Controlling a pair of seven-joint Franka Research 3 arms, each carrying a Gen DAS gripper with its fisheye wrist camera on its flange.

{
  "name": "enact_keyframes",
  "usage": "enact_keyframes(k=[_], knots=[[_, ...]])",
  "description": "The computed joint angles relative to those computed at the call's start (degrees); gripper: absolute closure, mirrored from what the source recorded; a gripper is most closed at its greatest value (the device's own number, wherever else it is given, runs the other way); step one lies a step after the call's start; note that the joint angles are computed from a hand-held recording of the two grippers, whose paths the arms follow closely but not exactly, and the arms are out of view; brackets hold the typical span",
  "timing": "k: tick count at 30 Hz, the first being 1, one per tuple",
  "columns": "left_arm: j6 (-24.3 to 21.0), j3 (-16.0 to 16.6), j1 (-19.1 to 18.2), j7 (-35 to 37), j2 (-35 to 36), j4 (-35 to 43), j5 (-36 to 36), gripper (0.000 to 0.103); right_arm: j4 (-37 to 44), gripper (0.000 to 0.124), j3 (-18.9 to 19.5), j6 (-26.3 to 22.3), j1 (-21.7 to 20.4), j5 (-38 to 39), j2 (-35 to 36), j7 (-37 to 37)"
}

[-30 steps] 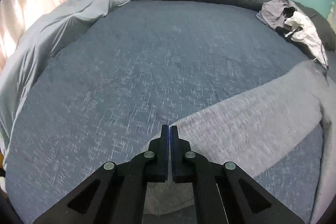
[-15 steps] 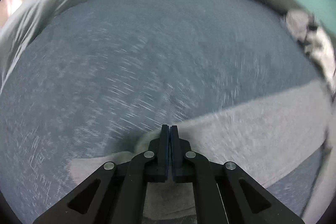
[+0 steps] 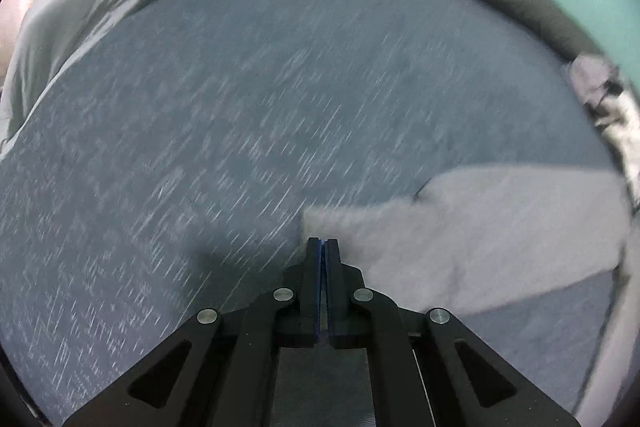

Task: Fold clothes

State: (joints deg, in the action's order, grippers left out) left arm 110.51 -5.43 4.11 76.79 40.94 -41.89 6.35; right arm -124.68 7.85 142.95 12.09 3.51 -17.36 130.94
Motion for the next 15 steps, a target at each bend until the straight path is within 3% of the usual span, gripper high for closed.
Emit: enact_keyframes(k=[5,10,12,14,15], knots=[[4.98,1.56,-0.86,-3.35,-4.82,-7.12,3.15,0.098,-0.12,0.118,0.36,-0.33,0.02,-0.39,-1.11,0.49],[9.95,-1.57,0.53,-2.28,-10.36,-14.71,-1.14,0.097,-0.93,0.118,0.51,-0.35,0.11,0.00,-2.31,0.63],[12.03,-3.17,1.14,-0.04,-14.86,-21.48,-4.20,0.096,-0.96,0.117,0.22,-1.01,0.60,0.91,-2.26,-0.42],[12.43,-4.61,0.69,2.65,-17.29,-24.88,-7.08,0.095,-1.09,0.103,-0.37,-2.19,1.26,2.87,-2.09,-1.48],[12.16,-5.29,0.39,3.86,-18.05,-25.85,-8.77,0.095,-1.35,0.082,-0.67,-2.66,1.55,4.00,-2.14,-1.89]])
